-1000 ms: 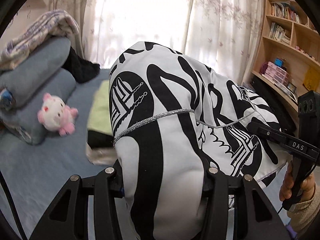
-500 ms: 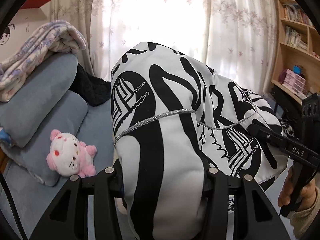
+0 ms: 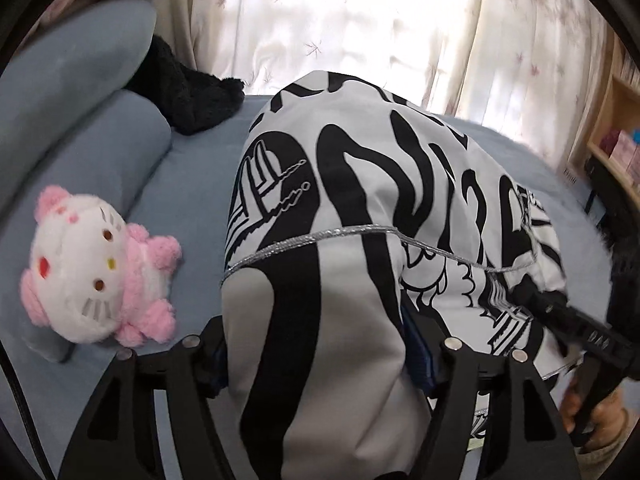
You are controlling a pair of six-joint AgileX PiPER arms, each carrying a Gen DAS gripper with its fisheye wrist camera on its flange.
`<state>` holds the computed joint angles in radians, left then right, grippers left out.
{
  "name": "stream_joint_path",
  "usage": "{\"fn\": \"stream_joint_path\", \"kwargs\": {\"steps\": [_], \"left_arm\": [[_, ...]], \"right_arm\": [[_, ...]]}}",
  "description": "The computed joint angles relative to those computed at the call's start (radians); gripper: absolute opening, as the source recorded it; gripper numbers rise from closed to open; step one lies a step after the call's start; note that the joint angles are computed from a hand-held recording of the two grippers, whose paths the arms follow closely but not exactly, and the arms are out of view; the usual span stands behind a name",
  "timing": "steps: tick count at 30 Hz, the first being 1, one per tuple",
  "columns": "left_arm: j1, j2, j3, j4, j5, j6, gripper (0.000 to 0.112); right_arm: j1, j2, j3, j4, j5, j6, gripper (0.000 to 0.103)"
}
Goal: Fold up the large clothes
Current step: 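Lift the jacket bundle with both grippers and carry it to the clothes stack, then lower the jacket onto the folded clothes stack and open both grippers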
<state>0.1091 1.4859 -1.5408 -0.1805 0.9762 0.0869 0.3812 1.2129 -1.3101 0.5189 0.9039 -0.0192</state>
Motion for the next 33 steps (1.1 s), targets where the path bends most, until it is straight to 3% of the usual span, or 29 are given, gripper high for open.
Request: {"fn": "stream_joint_path", "kwargs": {"steps": [4,7,12,14,16,18,22,26,28,29,33], "left_arm": [[0.014,-0.041,0.061,-0.017,-0.026,0.02,0.074],[0.002,-0.085,0.082,0.009,-0.029,0.001,0.074],[-0.114,-0.214,0.119,0.296,-0.103,-0.176,0.073],[-0.109,-0.247,0.112,0.296,-0.125,-0.198,0.064],[-0.076,-0.25,0.079,0.202,-0.114,-0.147,0.024],[-0.093,-0.231,0.046,0.211,-0.082,-0.166,0.008],[-0.169,-0.206,0.067,0.295,-0.071,-0.226,0.007],[-0.244,-0.183,0.131,0.461,-0.078,-0.355,0.007],[-0.22,-0.169,0.14,0.438,-0.073,-0.362,0.007],[-0.207,-0.16,0.139,0.416,-0.067,-0.352,0.007],[-0.223,-0.147,0.162,0.449,-0.073,-0.384,0.006]], "right_arm": [[0.029,0.008,-0.053,-0.076,0.05,0.012,0.058],[0.06,0.018,-0.119,-0.174,0.115,0.077,0.059],[0.131,-0.021,-0.207,-0.355,0.191,0.153,0.059],[0.126,-0.058,-0.214,-0.377,0.165,0.15,0.059],[0.132,-0.081,-0.236,-0.384,0.134,0.158,0.059],[0.162,-0.068,-0.276,-0.388,0.137,0.16,0.059],[0.252,-0.025,-0.309,-0.435,0.137,0.196,0.048],[0.337,0.018,-0.273,-0.588,0.153,0.323,0.048],[0.327,0.022,-0.216,-0.61,0.153,0.326,0.045],[0.331,0.016,-0.191,-0.628,0.146,0.326,0.038],[0.336,0.003,-0.14,-0.665,0.122,0.327,0.036]]}}
